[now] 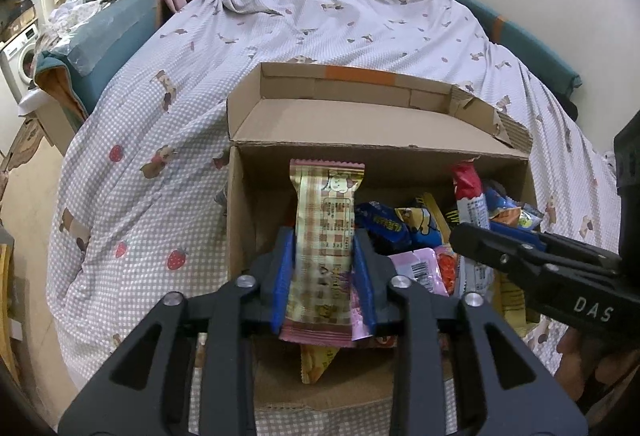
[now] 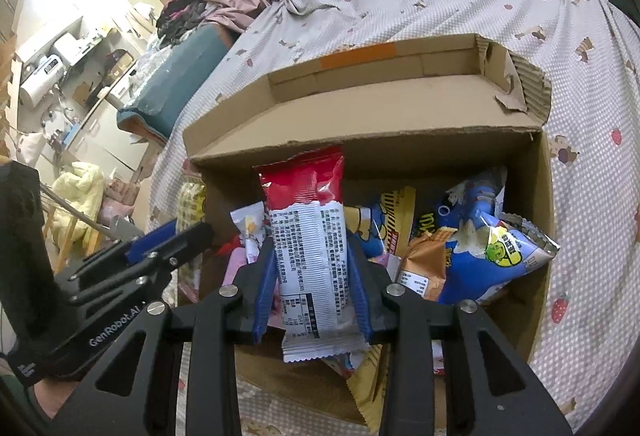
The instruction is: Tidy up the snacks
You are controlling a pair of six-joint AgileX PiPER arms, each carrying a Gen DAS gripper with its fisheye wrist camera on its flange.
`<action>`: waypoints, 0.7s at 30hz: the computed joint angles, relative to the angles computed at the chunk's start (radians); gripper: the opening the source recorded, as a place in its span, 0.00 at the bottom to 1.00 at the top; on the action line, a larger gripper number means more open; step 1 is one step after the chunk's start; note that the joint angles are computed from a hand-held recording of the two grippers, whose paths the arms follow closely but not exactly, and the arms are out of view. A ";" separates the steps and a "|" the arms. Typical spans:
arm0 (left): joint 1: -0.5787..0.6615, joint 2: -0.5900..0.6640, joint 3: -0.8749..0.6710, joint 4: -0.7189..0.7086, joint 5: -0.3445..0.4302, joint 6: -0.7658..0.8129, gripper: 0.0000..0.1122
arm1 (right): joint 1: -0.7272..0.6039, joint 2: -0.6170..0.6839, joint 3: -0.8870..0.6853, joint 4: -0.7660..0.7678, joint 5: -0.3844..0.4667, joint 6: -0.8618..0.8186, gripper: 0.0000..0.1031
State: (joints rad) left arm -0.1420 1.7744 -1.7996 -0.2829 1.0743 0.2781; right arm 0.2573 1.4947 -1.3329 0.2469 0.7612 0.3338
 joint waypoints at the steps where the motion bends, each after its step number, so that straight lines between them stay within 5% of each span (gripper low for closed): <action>1: 0.002 -0.006 0.006 -0.004 -0.006 0.003 0.38 | 0.003 0.000 -0.004 -0.015 0.006 0.012 0.38; 4: 0.004 -0.042 0.045 -0.008 -0.044 0.011 0.56 | 0.010 -0.011 0.000 -0.057 0.002 0.044 0.54; 13: -0.003 -0.160 0.136 0.051 -0.144 -0.013 0.58 | 0.056 -0.113 0.030 -0.216 -0.012 0.166 0.88; 15: 0.004 -0.179 0.140 0.053 -0.134 -0.017 0.65 | 0.095 -0.139 0.026 -0.302 0.005 0.240 0.98; 18: 0.027 -0.225 0.157 0.056 -0.125 -0.029 0.82 | 0.160 -0.169 0.006 -0.425 0.053 0.347 1.00; 21: 0.072 -0.273 0.173 0.010 -0.094 0.002 0.88 | 0.225 -0.213 0.004 -0.516 0.112 0.436 1.00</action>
State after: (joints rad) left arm -0.0703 1.5019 -1.6264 -0.2724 0.9803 0.2802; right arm 0.4821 1.2822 -1.3292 -0.2693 0.8731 0.7699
